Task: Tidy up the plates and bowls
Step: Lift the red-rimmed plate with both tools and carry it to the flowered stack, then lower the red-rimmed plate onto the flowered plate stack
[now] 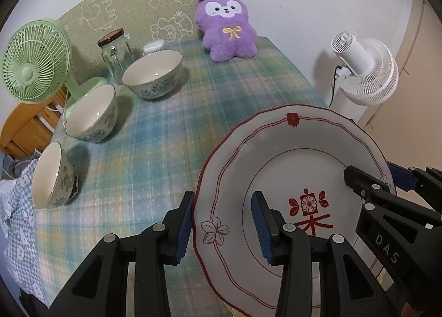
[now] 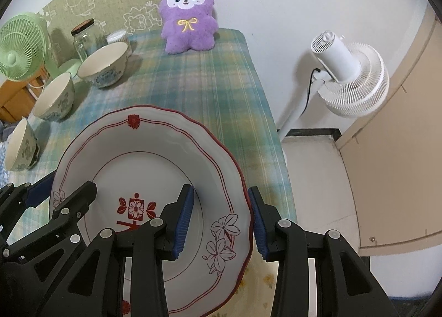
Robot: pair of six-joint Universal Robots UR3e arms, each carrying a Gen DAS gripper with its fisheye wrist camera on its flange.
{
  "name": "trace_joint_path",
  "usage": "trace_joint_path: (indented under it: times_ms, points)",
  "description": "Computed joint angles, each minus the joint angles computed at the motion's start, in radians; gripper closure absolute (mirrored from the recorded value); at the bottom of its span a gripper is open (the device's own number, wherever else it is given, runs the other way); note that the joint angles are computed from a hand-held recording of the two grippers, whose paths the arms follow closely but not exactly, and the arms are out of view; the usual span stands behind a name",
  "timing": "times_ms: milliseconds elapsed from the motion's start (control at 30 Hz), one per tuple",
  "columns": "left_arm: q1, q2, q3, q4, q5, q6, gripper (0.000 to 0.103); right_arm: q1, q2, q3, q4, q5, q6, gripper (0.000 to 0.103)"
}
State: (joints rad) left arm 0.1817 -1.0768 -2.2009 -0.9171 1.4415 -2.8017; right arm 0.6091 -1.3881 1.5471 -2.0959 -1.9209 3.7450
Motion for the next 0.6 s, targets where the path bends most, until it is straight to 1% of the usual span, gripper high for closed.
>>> trace_joint_path:
  times_ms: [267,600]
  points:
    - [0.014,0.09,-0.061,-0.052,-0.017,0.036,0.061,0.033,-0.053,0.08,0.011,-0.009,0.068,0.06]
    - [-0.03,0.145,-0.131,-0.068,0.01,0.041,0.061,0.052,-0.109,0.187,0.006,0.0,0.138,0.06]
